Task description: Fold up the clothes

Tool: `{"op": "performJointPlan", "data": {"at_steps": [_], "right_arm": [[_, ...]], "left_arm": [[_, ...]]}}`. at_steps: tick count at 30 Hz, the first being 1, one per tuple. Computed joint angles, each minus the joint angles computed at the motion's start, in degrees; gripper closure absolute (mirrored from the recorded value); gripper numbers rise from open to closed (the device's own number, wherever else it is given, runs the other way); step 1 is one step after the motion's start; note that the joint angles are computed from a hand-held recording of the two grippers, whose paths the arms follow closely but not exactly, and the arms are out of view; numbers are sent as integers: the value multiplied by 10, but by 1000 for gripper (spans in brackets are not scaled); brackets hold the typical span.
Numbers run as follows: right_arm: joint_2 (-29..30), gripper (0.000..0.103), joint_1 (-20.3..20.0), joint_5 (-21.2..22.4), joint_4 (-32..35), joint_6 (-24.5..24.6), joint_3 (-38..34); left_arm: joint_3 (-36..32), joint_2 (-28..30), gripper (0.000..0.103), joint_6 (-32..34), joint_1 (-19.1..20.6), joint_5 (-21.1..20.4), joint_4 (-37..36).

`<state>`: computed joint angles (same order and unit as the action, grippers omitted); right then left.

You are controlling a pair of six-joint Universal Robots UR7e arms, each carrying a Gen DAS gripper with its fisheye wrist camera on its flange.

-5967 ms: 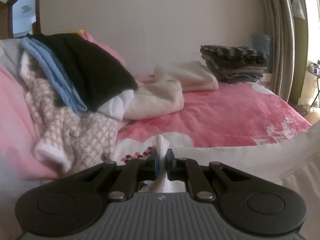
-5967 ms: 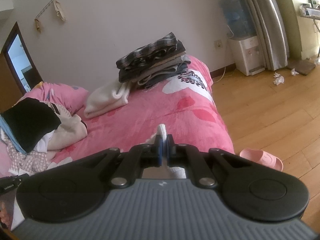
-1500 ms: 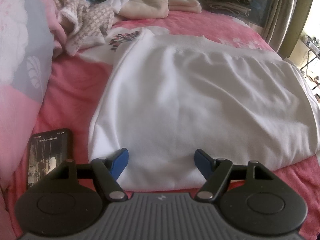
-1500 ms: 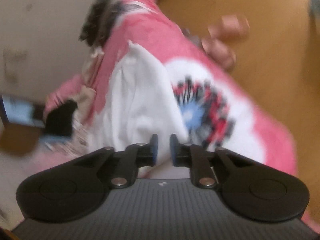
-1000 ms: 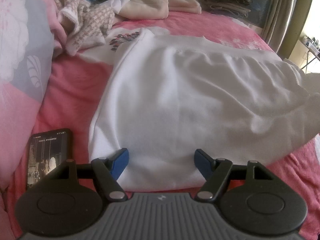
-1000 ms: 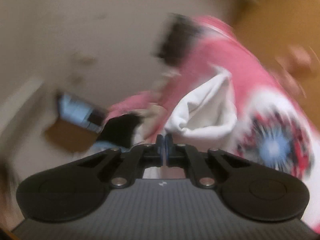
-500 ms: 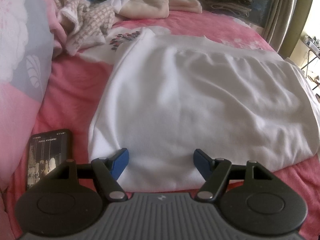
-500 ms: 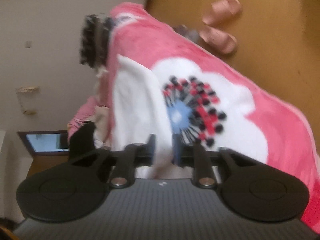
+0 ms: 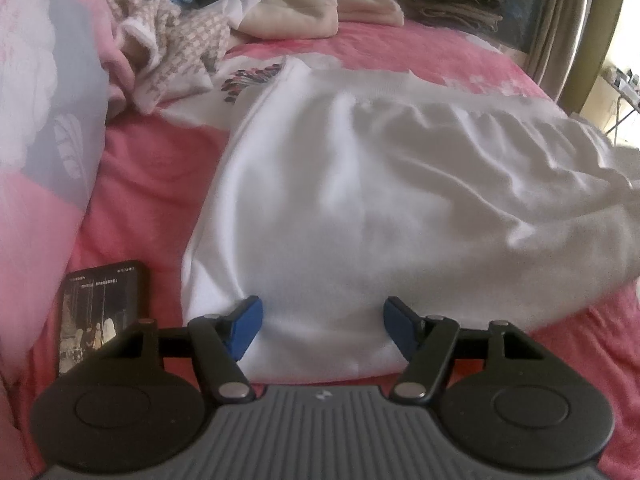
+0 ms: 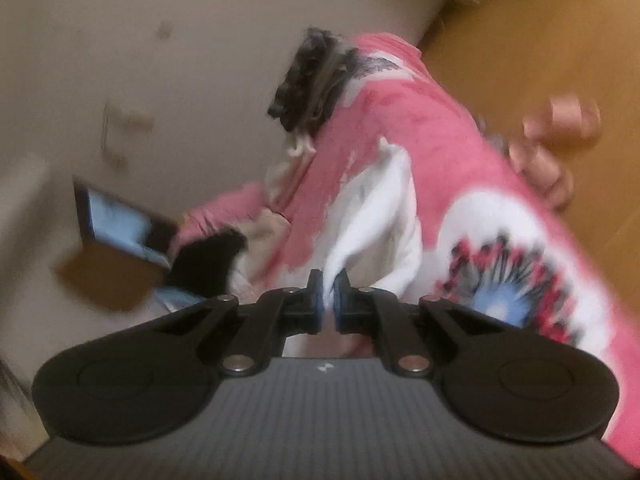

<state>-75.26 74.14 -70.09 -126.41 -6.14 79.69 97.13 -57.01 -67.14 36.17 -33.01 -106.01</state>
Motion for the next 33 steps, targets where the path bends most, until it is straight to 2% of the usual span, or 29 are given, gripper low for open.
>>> {"op": "performJointPlan", "data": {"at_steps": [1,2,3,5,6,7,8,10,11,12,13,14,15,17,18,19,20,21,22,24,26,29,31,32,33], "right_arm": [[8,100,4,-25,20,-14,-17],[14,100,4,-55,28,-7,-23],[16,100,5,-61,31,5,-22],[15,100,3,-49,15,19,-11],[10,100,-2,-11,5,0,-7],[7,100,1,5,-11,-8,-2],[10,100,2,-3,-7,-14,-10],[20,100,-5,-67,47,9,-32],[20,100,-9,-74,54,31,-30],[14,100,-11,-58,41,29,-18],[5,100,-7,-49,16,3,-4],[5,100,-4,-65,13,-12,-4],[10,100,-4,-104,30,-14,-14],[24,100,11,-221,54,12,-38],[25,97,12,-254,47,30,-42],[18,97,8,-263,23,63,-36],[6,97,0,-248,-16,86,-20],[-4,97,-4,-220,-43,86,-9],[-6,97,3,-211,-58,62,-6],[1,97,28,-196,-46,-31,-17],[18,97,54,-179,-9,-131,-44],[54,100,103,-192,52,-287,-74],[74,100,122,-221,85,-345,-89],[88,100,133,-257,105,-369,-102],[105,100,143,-317,141,-395,-120]], "left_arm": [[0,0,36,1,0,0,0],[0,-1,36,3,1,0,0],[1,-1,36,4,1,0,0],[1,-2,37,7,1,0,0],[2,-3,37,7,2,-1,-2],[2,-4,37,7,2,-2,-5],[3,-5,37,7,2,-3,-6],[3,-6,38,7,3,-5,-6],[3,-6,38,8,3,-4,-5],[3,-6,38,9,3,-4,-4],[2,-6,38,9,3,-4,-3],[2,-6,38,10,3,-4,-2],[2,-6,38,10,3,-4,-1],[1,-6,38,11,3,-4,1],[0,-6,39,13,3,-5,1],[0,-7,39,16,3,-6,0],[1,-7,39,18,4,-7,-3],[0,-7,39,18,4,-7,-2],[-2,-6,38,18,4,-7,1],[-6,-3,36,16,4,-6,7],[-9,0,36,14,4,-5,13],[-12,1,36,11,4,-6,17],[-12,1,36,11,4,-7,18],[-12,1,36,12,4,-7,17],[-11,1,36,14,4,-6,15]]}}
